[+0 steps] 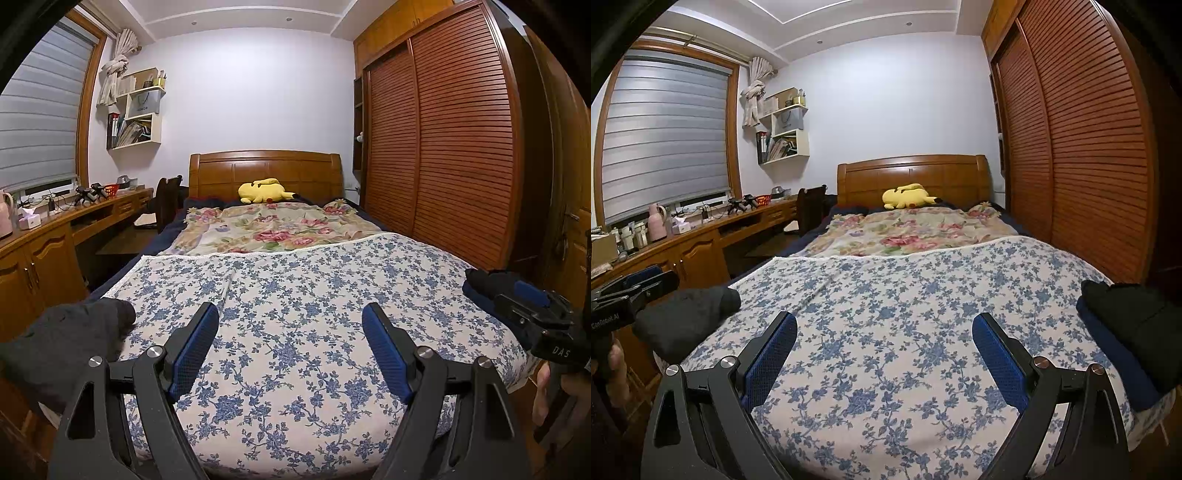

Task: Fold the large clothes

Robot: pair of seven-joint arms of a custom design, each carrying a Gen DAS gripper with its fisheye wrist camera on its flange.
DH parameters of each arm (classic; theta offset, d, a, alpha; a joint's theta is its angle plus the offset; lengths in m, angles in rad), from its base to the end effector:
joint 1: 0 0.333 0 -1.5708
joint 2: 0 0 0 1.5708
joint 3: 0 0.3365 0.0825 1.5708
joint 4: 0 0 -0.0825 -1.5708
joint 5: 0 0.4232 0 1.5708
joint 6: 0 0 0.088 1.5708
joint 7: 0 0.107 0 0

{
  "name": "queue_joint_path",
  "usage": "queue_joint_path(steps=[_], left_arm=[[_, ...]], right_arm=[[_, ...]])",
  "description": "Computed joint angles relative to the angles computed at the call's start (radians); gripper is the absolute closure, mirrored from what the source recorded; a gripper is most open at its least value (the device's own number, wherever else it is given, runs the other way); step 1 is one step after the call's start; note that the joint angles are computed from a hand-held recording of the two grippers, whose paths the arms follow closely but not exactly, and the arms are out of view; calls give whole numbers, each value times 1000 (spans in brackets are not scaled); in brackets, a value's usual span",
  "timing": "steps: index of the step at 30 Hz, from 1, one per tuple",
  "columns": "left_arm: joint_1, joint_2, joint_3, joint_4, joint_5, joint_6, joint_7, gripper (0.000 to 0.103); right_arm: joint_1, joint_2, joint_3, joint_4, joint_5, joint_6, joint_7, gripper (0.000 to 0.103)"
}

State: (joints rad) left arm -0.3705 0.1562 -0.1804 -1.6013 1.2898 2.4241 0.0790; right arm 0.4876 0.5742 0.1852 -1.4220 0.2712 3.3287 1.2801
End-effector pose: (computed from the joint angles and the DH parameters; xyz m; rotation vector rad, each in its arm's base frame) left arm 0.6037 -0.3548 0.6298 -1.5779 1.2824 -0.9414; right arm 0.6636 0.4372 0.5303 -1.6201 0.9073 -0.6249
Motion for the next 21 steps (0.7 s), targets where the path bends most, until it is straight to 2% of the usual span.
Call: queue_joint_path(steps=[18, 21], left_arm=[[0, -3, 0, -4, 2, -2, -1, 22], [0, -2, -1, -4, 3, -2, -2, 22]], right_arm=[[1, -2, -2, -1, -2, -2, 4, 7], [-21, 0, 24, -1, -13, -1, -2, 7]])
